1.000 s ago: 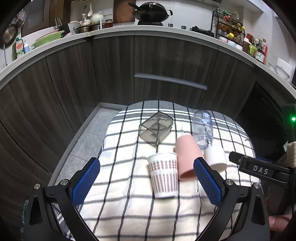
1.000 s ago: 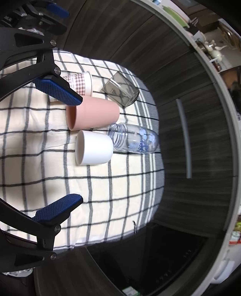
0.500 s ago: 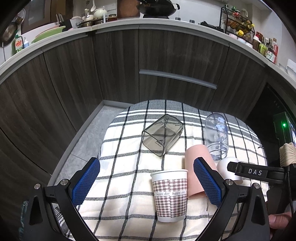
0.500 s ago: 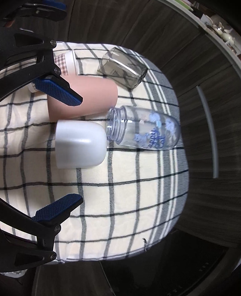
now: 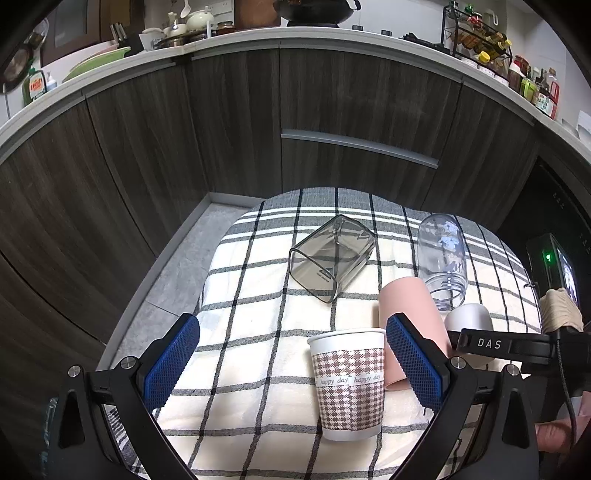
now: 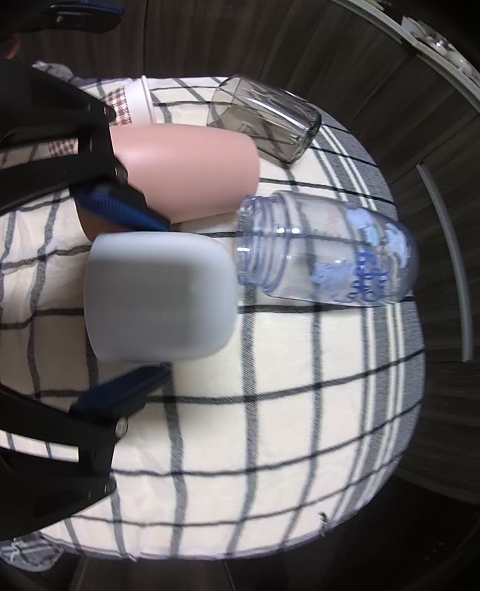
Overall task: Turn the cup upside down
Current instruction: 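Move the right tool to the white cup and close its fingers on it, then lift the white cup with the right tool and pull it back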
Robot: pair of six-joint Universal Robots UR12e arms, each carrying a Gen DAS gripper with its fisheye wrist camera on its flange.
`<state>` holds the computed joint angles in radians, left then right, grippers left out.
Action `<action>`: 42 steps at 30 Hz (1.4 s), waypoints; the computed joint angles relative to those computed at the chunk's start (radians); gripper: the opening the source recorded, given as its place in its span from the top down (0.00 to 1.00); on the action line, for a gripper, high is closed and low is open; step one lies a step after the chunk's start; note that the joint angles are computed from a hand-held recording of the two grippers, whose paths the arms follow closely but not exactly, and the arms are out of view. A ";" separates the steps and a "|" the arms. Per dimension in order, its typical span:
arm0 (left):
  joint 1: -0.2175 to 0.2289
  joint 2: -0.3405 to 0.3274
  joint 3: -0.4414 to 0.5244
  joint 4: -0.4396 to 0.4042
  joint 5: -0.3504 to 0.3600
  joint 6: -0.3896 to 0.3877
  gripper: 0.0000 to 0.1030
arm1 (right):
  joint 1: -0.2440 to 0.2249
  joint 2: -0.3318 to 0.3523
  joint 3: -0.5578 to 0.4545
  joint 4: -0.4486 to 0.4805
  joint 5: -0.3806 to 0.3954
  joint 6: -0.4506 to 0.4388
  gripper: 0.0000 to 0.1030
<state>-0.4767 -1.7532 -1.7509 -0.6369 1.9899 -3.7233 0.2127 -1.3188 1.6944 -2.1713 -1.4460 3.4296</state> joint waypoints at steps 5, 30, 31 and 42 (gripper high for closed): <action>-0.009 0.003 0.000 0.011 0.008 0.011 0.00 | -0.003 -0.015 0.020 -0.029 0.009 0.007 0.34; -0.055 0.163 -0.155 0.025 -0.016 0.041 0.00 | 0.031 -0.221 0.221 -0.037 0.136 0.053 0.34; -0.057 0.170 -0.162 0.026 -0.015 0.038 0.00 | 0.043 -0.229 0.231 -0.031 0.144 0.055 0.34; -0.056 0.218 -0.228 0.001 -0.025 -0.011 0.00 | 0.087 -0.220 0.260 -0.037 0.144 0.067 0.34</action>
<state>-0.5332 -1.5355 -1.9791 -0.6358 1.9651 -3.7339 0.2994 -1.5392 1.9547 -2.2087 -1.3019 3.4968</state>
